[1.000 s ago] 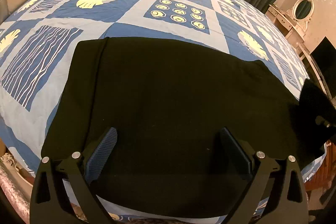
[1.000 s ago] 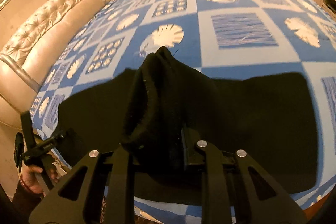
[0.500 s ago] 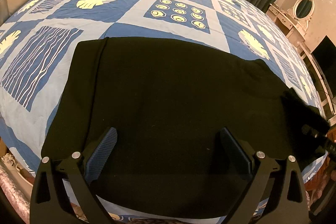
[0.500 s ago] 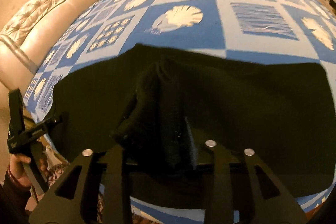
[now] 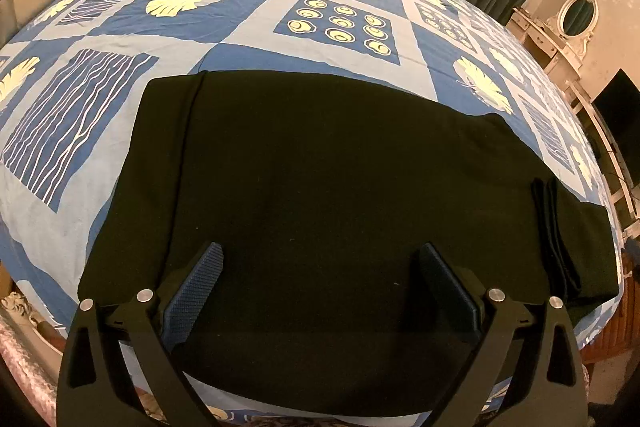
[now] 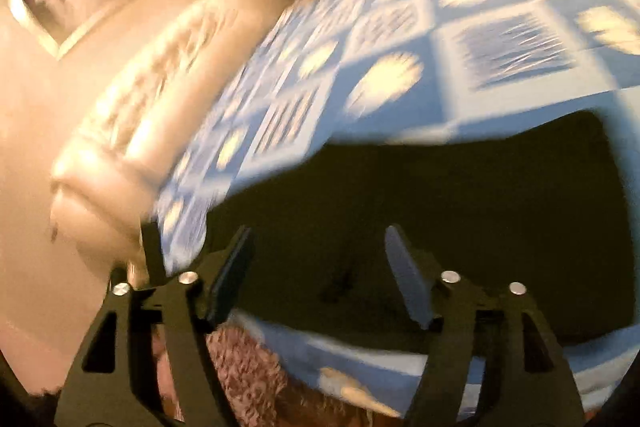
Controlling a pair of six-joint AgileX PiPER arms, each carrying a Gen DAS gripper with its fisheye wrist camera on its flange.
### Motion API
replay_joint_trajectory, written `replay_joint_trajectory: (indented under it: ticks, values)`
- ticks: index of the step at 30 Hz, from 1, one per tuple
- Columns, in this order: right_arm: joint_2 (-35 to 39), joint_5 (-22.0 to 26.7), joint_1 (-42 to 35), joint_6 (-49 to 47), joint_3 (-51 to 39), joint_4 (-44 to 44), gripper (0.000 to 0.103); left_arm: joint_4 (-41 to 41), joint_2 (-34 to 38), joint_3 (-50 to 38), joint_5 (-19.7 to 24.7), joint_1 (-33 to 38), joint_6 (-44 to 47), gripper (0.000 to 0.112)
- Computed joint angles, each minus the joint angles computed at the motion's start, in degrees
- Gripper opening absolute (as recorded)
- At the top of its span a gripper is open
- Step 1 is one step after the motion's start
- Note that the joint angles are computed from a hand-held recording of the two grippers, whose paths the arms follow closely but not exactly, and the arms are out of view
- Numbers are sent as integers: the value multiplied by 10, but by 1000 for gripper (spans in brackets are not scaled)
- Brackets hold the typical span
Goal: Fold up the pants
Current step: 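Fold the held edge over the pants with the right gripper and release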
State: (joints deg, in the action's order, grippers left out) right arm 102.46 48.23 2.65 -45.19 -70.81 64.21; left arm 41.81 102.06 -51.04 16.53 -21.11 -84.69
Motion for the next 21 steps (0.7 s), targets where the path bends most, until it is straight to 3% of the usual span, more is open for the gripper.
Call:
replay_joint_trajectory:
  ticks: [2,5,9,11,14,15,16,19,21]
  values:
    - [-20,-15,-67,-8,19,4,77,0,0,0,0,0,0,98]
    - [-5,-26,-155,76,24,-47,77,1,0,0,0,0,-1,98]
    - [52,41,-226,75,36,-14,77,1,0,0,1,0,-1,98]
    - [100,105,-239,75,14,9,77,0,0,0,1,0,1,98]
    - [116,117,-233,75,4,-6,77,1,-1,1,-2,2,-1,98]
    - [119,120,-229,76,-4,-22,68,1,-2,2,-5,2,-2,98]
    - [114,117,-226,76,-7,-41,49,1,-2,2,-4,2,-1,98]
    - [109,111,-213,64,-25,-110,27,-2,-1,1,-1,2,4,98]
    - [112,90,-215,70,-27,-147,25,-3,-2,1,0,1,4,98]
